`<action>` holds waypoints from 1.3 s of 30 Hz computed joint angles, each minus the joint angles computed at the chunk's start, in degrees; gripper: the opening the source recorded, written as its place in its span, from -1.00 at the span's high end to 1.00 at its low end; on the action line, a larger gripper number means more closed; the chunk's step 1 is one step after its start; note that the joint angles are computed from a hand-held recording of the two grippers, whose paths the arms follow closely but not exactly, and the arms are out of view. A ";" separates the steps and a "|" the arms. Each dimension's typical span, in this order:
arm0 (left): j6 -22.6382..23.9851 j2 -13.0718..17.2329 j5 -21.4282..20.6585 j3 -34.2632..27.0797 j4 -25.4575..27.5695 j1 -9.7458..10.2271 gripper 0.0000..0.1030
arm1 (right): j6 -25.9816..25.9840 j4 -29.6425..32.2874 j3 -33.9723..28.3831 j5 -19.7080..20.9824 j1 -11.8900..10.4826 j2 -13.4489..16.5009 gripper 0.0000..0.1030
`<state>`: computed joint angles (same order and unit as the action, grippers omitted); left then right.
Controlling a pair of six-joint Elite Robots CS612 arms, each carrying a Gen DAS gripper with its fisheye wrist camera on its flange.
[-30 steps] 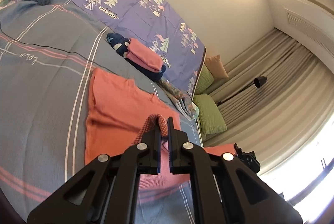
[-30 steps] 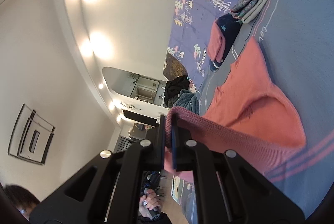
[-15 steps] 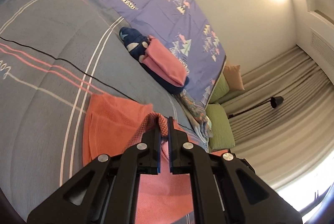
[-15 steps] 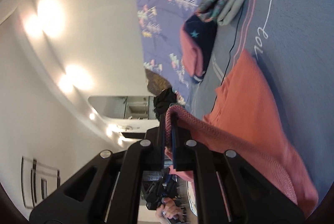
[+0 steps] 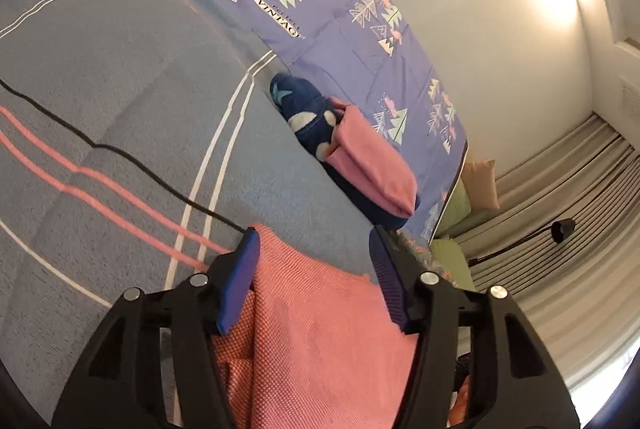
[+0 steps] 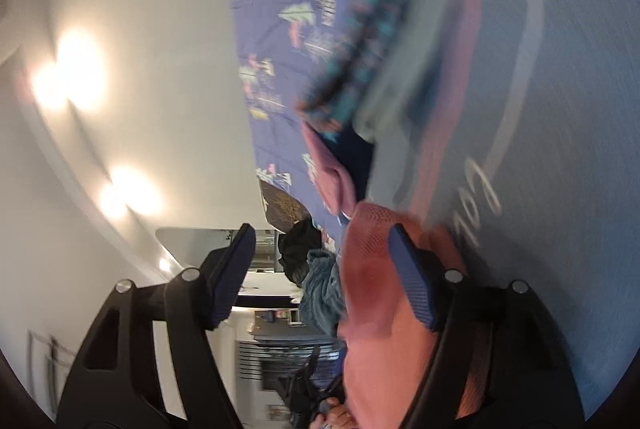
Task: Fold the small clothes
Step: 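Lay the hem onto the sweater body with both grippers, then open both grippers and withdraw from the folded sweater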
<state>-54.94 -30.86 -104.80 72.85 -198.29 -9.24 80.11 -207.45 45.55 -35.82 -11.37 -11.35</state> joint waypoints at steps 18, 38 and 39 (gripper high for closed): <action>7.25 -4.03 4.88 7.29 -10.43 -1.68 -0.26 | -2.76 -4.21 3.90 2.32 0.04 -2.51 -0.53; -1.88 -14.25 1.52 35.19 -21.27 -6.62 -0.28 | -15.92 -12.06 46.09 1.78 -3.21 -19.99 -0.53; -2.85 -14.45 0.66 35.54 -20.86 -6.79 -0.28 | -13.49 -13.39 46.48 1.84 -3.33 -19.87 -0.53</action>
